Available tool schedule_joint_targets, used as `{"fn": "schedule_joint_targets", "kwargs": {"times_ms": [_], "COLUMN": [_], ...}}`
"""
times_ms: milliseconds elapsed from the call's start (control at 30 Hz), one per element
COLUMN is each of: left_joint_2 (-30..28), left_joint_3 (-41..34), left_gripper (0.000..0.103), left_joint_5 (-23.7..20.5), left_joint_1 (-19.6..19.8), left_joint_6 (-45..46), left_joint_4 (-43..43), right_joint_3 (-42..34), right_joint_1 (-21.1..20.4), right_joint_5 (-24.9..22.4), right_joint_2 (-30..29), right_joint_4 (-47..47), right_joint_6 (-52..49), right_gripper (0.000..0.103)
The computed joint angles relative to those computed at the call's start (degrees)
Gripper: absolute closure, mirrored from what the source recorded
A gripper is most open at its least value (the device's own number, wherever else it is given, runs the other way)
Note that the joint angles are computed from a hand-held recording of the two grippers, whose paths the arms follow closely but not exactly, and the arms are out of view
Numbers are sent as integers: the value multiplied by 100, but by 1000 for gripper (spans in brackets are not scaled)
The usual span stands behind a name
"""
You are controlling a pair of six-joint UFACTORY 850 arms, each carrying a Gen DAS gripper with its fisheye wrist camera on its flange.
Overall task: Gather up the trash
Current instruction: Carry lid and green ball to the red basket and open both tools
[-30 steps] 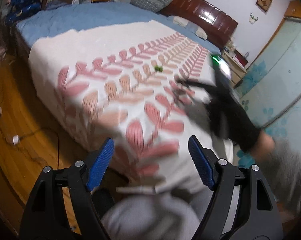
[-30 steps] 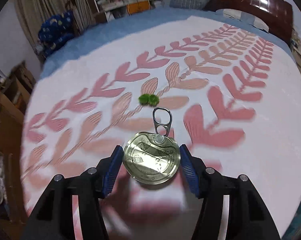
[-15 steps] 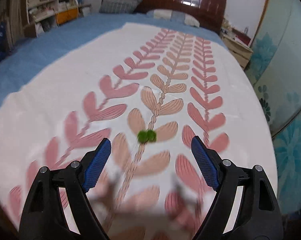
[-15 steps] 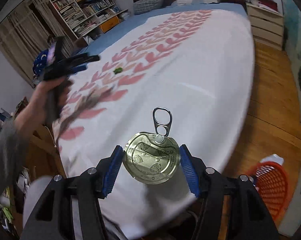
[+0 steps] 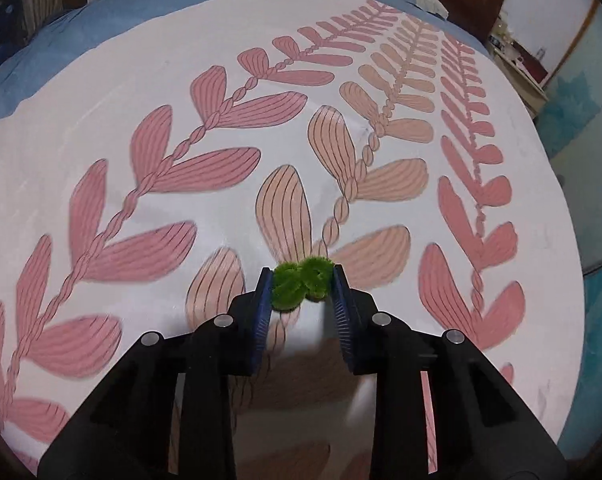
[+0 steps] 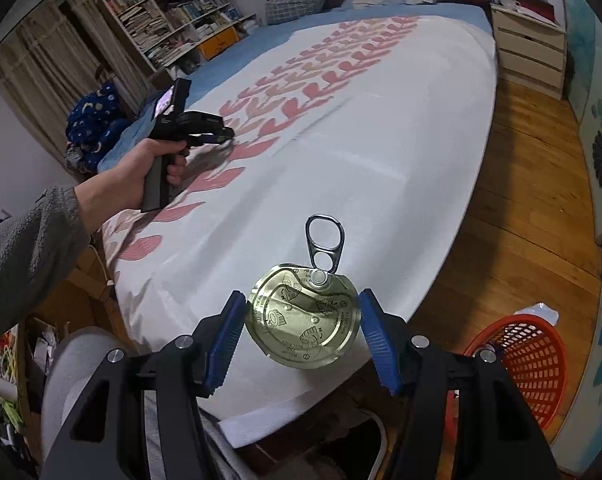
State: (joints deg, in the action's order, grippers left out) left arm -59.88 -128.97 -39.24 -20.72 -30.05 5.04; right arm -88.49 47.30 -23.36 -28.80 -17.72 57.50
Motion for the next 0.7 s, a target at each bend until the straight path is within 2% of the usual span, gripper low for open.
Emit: {"fn": "schedule_joint_targets", "kwargs": {"times_ms": [200, 267, 433, 600, 700], "left_joint_2": [1569, 2228, 3527, 3831, 3555], "left_joint_3": [2044, 2701, 3581, 3358, 2818], "left_gripper": [74, 74, 74, 74, 74], "left_joint_5": [1012, 1278, 1652, 1626, 1657], "left_joint_1": [-218, -431, -1161, -1879, -2336], "left_joint_6": [-429, -615, -1025, -1384, -953], "left_joint_4": [337, 678, 1395, 1750, 1359], "right_joint_3": [330, 479, 914, 1571, 2108], "right_joint_1": [80, 88, 70, 76, 112], "right_joint_5": [218, 261, 229, -198, -658], "right_joint_2": [343, 506, 1086, 1999, 2681], "right_joint_4": [-429, -713, -1999, -3630, -4213], "right_joint_6": [480, 733, 1858, 3492, 4190], "right_gripper": [45, 45, 45, 45, 45]}}
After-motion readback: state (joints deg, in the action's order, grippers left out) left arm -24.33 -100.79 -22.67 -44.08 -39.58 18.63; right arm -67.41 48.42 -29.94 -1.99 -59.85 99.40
